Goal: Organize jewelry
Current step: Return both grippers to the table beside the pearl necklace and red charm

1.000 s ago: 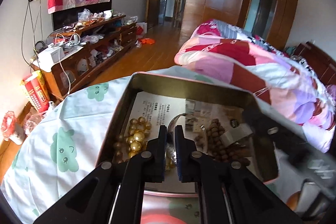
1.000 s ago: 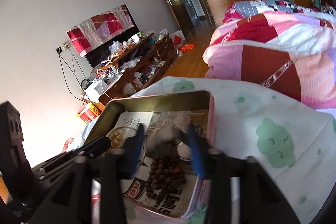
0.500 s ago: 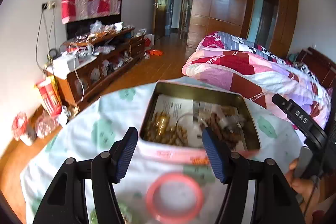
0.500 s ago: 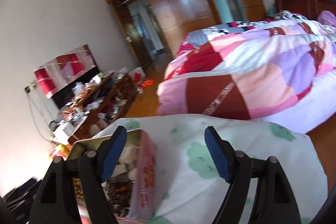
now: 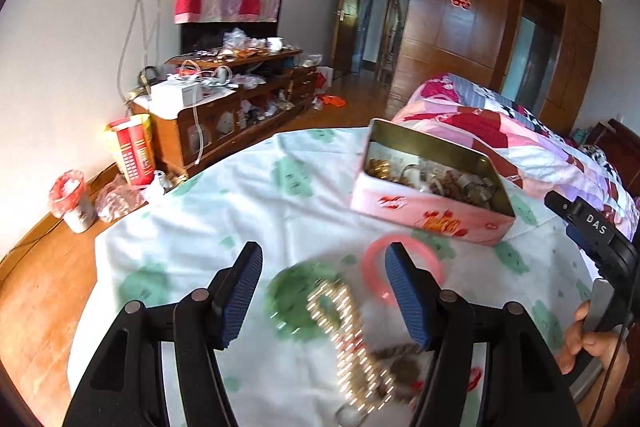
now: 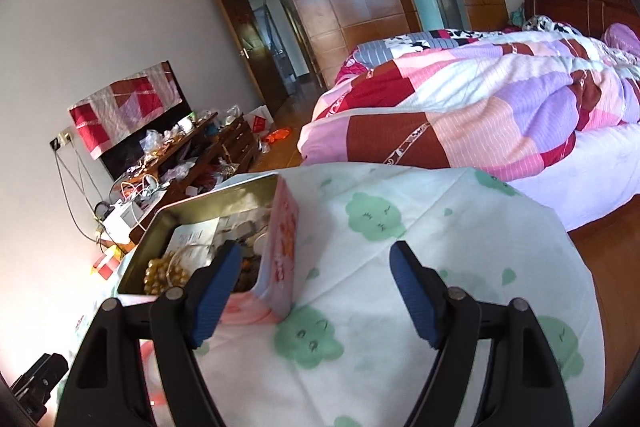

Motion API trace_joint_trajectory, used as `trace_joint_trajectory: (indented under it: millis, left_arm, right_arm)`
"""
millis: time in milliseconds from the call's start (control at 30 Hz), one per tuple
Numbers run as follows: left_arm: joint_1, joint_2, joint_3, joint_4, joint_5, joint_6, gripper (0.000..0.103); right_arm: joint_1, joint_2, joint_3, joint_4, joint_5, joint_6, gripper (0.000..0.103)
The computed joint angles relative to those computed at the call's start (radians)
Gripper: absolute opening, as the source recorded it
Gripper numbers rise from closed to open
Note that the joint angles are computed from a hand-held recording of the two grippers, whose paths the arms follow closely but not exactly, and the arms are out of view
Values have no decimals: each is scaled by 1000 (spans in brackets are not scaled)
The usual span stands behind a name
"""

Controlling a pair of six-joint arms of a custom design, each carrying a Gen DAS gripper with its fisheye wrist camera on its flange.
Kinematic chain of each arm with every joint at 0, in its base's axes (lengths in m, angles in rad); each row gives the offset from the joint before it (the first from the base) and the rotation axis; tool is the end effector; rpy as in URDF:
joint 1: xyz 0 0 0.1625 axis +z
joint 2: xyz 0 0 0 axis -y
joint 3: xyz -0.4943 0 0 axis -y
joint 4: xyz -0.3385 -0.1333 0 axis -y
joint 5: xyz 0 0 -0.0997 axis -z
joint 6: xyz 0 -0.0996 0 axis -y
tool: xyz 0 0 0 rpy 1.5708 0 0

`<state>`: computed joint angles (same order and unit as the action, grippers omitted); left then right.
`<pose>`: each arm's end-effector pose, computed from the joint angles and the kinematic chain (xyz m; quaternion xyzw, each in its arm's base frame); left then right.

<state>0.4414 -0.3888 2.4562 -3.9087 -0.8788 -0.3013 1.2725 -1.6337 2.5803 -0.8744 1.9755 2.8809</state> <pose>-0.2890 -0.3543 0.0050 0.3332 0.8718 -0.3162 0.1705 0.0162 -0.2675 0.2751 -0.1503 -0.7145 0.6007 0.3255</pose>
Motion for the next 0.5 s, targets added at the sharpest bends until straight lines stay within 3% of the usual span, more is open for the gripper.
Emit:
trace_joint_trajectory:
  millis: [167, 333, 500]
  left_arm:
    - [-4, 14, 72, -79, 38, -35, 64]
    - [-9, 34, 122, -138, 44, -15, 64]
    - [-14, 58, 161, -202, 29, -16, 64]
  right_arm:
    - [30, 26, 38, -38, 2, -40, 79]
    - [-4, 22, 82, 1, -97, -33, 79]
    - [10, 37, 90, 34, -117, -45, 79]
